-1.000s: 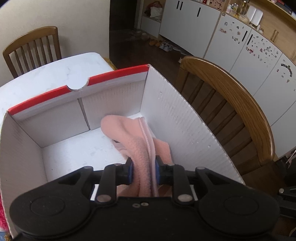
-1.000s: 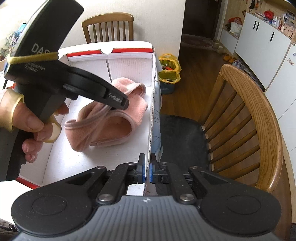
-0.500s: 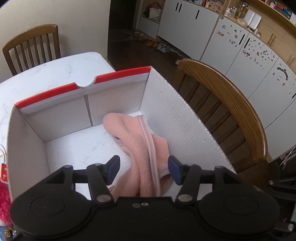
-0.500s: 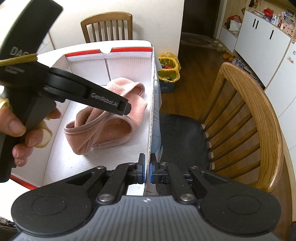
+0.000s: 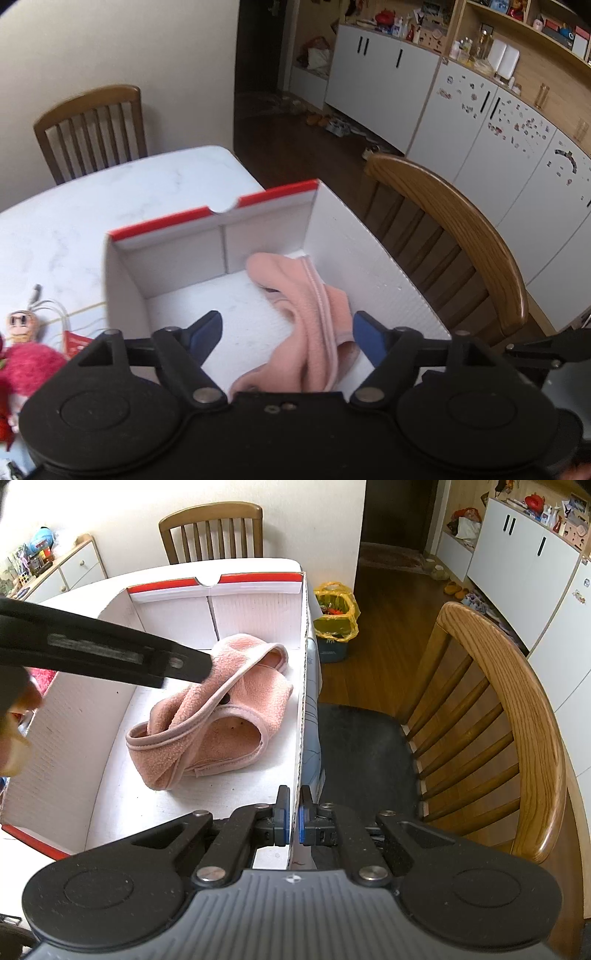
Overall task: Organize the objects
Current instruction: 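Move the left gripper back to the blue card box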
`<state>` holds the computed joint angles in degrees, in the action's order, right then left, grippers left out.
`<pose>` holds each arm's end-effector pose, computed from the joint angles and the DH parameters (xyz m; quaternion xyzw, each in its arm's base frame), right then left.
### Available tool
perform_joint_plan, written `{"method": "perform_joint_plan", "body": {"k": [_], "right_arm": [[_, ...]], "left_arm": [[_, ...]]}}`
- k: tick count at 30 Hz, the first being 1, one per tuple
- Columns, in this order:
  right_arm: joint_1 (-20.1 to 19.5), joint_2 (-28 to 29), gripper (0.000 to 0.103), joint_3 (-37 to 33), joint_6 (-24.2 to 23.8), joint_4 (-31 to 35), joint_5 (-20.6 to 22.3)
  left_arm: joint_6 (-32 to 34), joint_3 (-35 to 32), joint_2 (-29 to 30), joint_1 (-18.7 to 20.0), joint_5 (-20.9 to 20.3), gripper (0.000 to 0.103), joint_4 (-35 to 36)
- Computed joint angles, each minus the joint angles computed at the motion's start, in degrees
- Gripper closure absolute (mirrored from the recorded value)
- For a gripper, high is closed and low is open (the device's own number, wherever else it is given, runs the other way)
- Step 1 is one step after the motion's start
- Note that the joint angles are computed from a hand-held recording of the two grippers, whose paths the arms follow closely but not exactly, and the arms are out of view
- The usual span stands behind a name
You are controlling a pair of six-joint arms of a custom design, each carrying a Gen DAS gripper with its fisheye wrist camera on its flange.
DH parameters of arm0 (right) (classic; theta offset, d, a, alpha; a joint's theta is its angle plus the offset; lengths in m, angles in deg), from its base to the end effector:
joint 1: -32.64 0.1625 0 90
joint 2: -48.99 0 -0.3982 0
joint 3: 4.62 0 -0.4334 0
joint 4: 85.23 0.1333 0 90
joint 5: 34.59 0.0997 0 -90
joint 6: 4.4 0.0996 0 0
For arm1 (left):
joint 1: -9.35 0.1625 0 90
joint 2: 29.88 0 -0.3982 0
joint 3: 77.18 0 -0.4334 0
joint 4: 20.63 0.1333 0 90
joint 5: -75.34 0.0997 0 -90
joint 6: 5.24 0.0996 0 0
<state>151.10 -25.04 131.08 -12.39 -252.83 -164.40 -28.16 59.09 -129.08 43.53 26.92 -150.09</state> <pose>0.2670 -0.3467 0.1176 0.2464 -0.8992 0.1881 0.3087 -0.2064 -0.3812 0.2240 0.2576 0.8985 -0.2402 0.2620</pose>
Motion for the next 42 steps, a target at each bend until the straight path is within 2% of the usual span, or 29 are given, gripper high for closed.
{"method": "perform_joint_plan", "body": {"k": [6,8,11,16,23,32,37,42], "right_arm": [[0.4,0.3,0.099,-0.3,-0.1,0.3,-0.6],[0.5,0.4,0.099,-0.3,0.0,0.3,-0.8],[0.5,0.2,0.099,-0.4,0.0,0.7,-0.8],[0.4,0.1,0.099,-0.5,0.3,1.3,-0.3],[0.2,-0.3,0.099,-0.5,1.2,2.0,0.1],[0.4,0.3,0.099,-1.0,0.9,1.9,-0.3],[0.6,0.7,0.099,-1.1,-0.1,1.3,-0.7],[0.6,0.9,0.099,-1.2,-0.4,1.4,-1.0]], "left_arm": [[-3.0,1.1,-6.5,-2.2,2.4,0.012,5.8],[-4.5,1.4,-8.9,-3.0,3.1,0.005,8.4],[-6.5,2.0,-13.1,-4.3,4.1,0.002,12.6],[-11.6,2.7,-21.1,-6.3,7.0,0.001,22.3],[-22.3,1.2,-31.6,-8.4,10.8,0.001,41.3],[-33.9,0.4,-41.0,-8.6,11.2,0.001,61.4],[-33.1,3.6,-45.6,-9.1,10.0,0.001,66.0],[-28.9,6.2,-47.8,-7.0,7.6,0.001,65.8]]}}
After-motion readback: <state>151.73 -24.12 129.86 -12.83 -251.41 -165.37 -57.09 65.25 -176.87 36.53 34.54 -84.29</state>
